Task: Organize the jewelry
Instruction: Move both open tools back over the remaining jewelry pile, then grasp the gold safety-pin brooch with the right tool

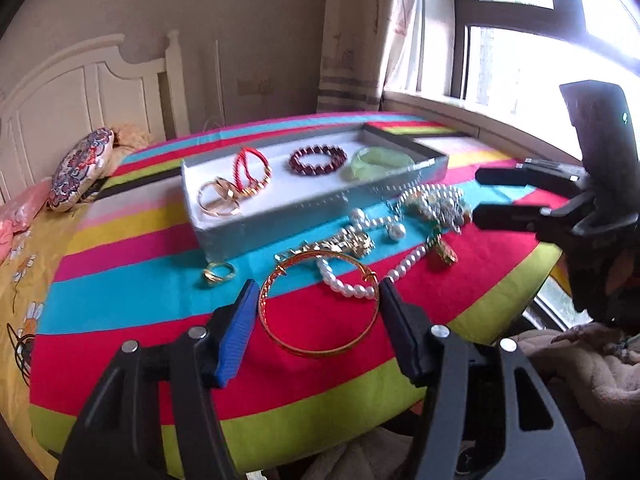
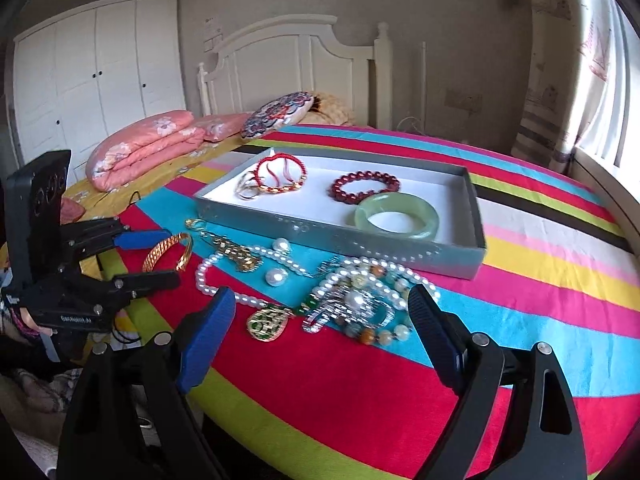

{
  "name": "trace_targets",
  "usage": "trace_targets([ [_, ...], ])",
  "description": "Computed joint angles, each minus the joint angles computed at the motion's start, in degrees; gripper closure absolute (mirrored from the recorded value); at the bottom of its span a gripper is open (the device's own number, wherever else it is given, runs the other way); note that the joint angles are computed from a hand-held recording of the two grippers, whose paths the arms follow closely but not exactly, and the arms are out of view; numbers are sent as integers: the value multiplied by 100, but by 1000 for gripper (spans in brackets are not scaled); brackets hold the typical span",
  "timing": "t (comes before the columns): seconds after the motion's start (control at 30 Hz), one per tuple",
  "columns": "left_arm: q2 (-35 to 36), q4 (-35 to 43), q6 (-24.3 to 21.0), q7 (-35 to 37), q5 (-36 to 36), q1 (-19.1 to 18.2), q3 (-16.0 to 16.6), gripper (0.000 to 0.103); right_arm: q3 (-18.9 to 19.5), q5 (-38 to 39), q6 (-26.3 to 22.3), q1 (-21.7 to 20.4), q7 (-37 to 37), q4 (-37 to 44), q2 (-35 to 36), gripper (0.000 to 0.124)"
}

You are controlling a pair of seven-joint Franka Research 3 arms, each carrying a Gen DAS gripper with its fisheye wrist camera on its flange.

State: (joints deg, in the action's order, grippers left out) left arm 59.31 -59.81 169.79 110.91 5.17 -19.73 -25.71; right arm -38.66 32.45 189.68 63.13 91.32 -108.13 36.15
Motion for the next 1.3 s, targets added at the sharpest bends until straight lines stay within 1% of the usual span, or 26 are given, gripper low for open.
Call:
trace_targets([
  [0.07,-62,-103,95,-11,-29,71,-37,43,199,-138,-92,-196,-62,164,-18,39],
  [0.1,-94,-142,140,-66,-31,78,2,43,345,-281,-187,-348,-121,316,-9,40],
  [0.17,-136,-198,213,-182,-15,94,62,43,449,-605,-506,-510,-162,651,91,44],
  [0.2,-151,-227,238,-231,-13,123,60,43,544,-772,-742,-641,-187,887,157,46],
  [0.27,-200,-317,297,-323,4,183,56,43,924,-1030,-1127,-1041,-288,1367,259,49],
  [0.33,-245,-406,357,-420,32,238,57,43,1260,-1266,-1539,-1398,-410,1895,428,56],
  [0.47,-302,-541,426,-579,105,335,58,43,1912,-1669,-2574,-2067,-744,3065,871,67],
  [0.5,-310,-567,424,-627,118,356,68,43,1983,-1778,-2783,-2149,-757,3297,979,73],
  [0.53,-313,-584,424,-667,134,373,74,43,2034,-1910,-3117,-2234,-758,3650,1150,77],
  [0.63,-346,-680,450,-790,181,413,107,43,2252,-2184,-3770,-2489,-776,4376,1497,82],
  [0.7,-373,-757,485,-844,210,465,90,43,2373,-2359,-4030,-2615,-766,4717,1670,82],
  [0.73,-383,-786,503,-874,229,477,93,43,2477,-2397,-4025,-2689,-790,4743,1677,84],
  [0.77,-389,-802,502,-894,247,494,84,43,2662,-2361,-4061,-2824,-856,4769,1664,85],
  [0.8,-399,-832,507,-904,262,523,62,43,2785,-2365,-4074,-2918,-862,4787,1660,88],
  [0.9,-431,-913,538,-942,310,565,48,43,3006,-2505,-3946,-3076,-798,4707,1617,103],
  [1.0,-439,-932,543,-977,353,577,47,43,3026,-2834,-3652,-3048,-635,4440,1497,104],
  [1.1,-467,-982,570,-995,398,586,47,43,3062,-3115,-3192,-3008,-405,4025,1289,104],
  [1.2,-483,-995,596,-1012,451,570,69,43,3135,-3281,-2778,-3050,-125,3662,1072,105],
  [1.23,-491,-1007,603,-1007,463,581,50,43,3148,-3318,-2694,-3067,-44,3600,1028,108],
  [1.3,-496,-1019,629,-987,489,596,15,43,3102,-3356,-2373,-3064,188,3298,839,109],
])
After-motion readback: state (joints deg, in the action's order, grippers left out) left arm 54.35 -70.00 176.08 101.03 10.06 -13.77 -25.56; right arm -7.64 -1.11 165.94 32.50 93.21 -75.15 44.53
